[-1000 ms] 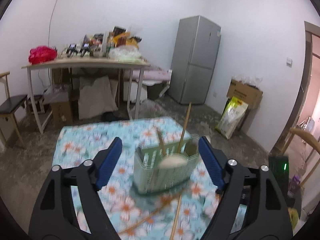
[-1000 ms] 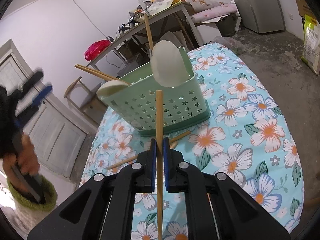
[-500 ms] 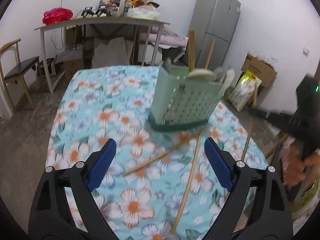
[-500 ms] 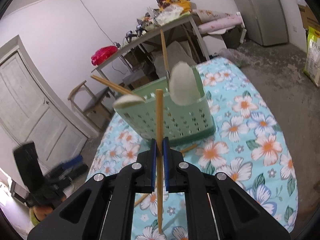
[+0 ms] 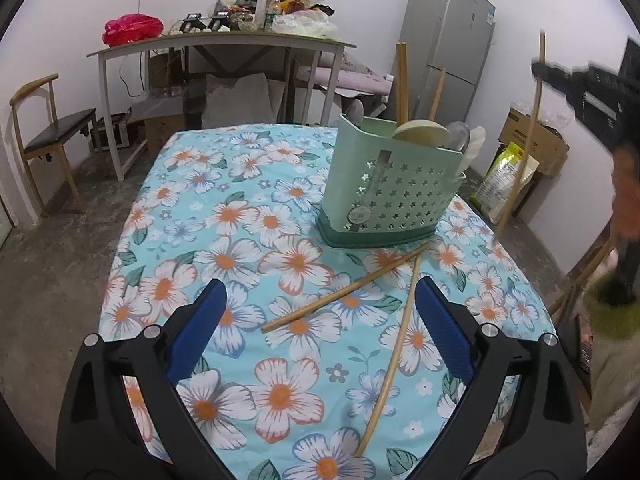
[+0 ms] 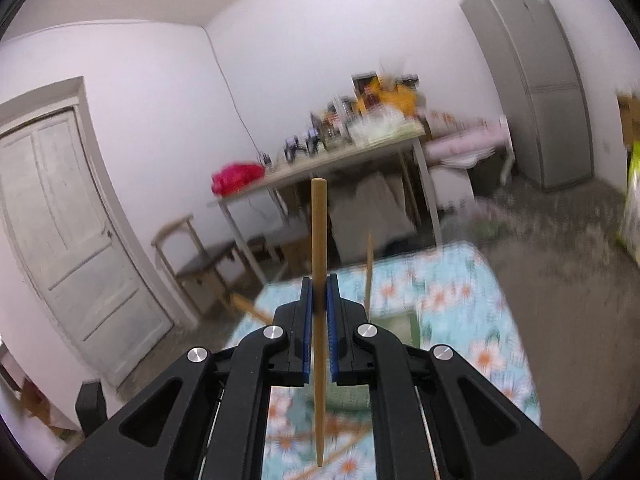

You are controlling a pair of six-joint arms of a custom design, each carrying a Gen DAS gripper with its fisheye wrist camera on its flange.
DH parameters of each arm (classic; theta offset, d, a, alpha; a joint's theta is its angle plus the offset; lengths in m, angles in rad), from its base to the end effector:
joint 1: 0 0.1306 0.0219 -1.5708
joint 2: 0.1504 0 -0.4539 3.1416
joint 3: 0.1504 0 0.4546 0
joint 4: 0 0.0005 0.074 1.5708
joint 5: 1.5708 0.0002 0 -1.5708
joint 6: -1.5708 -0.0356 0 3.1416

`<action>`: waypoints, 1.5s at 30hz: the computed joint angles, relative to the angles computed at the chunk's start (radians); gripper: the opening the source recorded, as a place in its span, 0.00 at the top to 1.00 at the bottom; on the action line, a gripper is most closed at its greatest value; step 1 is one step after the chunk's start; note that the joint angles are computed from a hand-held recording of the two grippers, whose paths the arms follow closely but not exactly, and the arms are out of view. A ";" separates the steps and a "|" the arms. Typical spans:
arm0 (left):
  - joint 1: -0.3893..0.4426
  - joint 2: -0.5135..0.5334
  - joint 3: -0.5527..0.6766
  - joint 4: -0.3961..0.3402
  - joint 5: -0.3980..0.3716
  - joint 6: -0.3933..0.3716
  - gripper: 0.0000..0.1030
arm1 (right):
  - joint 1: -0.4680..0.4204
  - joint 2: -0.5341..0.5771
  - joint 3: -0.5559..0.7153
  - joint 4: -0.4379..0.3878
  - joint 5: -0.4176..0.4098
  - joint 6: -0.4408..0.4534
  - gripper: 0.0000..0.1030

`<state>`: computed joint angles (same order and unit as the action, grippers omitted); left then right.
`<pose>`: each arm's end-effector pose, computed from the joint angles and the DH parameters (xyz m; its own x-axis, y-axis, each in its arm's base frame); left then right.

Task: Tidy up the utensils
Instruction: 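Lower the chopstick into the green holder and open the right tool, then move both open tools back down to the two remaining chopsticks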

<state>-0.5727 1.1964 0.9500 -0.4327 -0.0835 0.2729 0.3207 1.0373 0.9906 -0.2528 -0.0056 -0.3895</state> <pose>0.3770 -0.2402 0.3934 -0.6392 0.0926 -0.7635 0.3252 0.9321 -0.1593 0.3901 0.1293 0.4978 -0.3807 0.2737 -0.8833 -0.1900 0.9117 0.3644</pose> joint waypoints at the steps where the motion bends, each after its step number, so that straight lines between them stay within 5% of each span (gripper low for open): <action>1: 0.000 -0.003 -0.004 0.004 -0.008 0.001 0.10 | -0.002 0.004 0.009 0.019 -0.002 0.013 0.93; 12: 0.009 -0.013 -0.018 0.018 -0.045 0.011 0.09 | 0.017 0.096 0.115 0.160 0.079 0.161 0.93; 23: 0.025 -0.011 -0.022 0.024 -0.051 0.027 0.09 | 0.041 0.192 0.126 0.225 0.138 0.208 0.93; 27: 0.031 -0.009 -0.024 0.019 -0.052 0.043 0.09 | 0.042 0.233 0.124 0.179 0.141 0.208 0.92; 29: 0.034 -0.008 -0.023 0.017 -0.051 0.049 0.09 | 0.042 0.241 0.127 0.134 0.148 0.201 0.84; 31: 0.036 -0.004 -0.022 0.018 -0.056 0.054 0.09 | 0.033 0.222 0.110 0.138 0.136 0.177 0.63; 45: 0.042 0.016 -0.010 0.009 -0.061 0.078 0.09 | 0.044 -0.012 -0.026 0.169 0.194 0.149 0.51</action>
<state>-0.5307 1.2128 0.9403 -0.4237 -0.1448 0.3509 0.3643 1.0252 0.9649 -0.0835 0.1882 -0.2405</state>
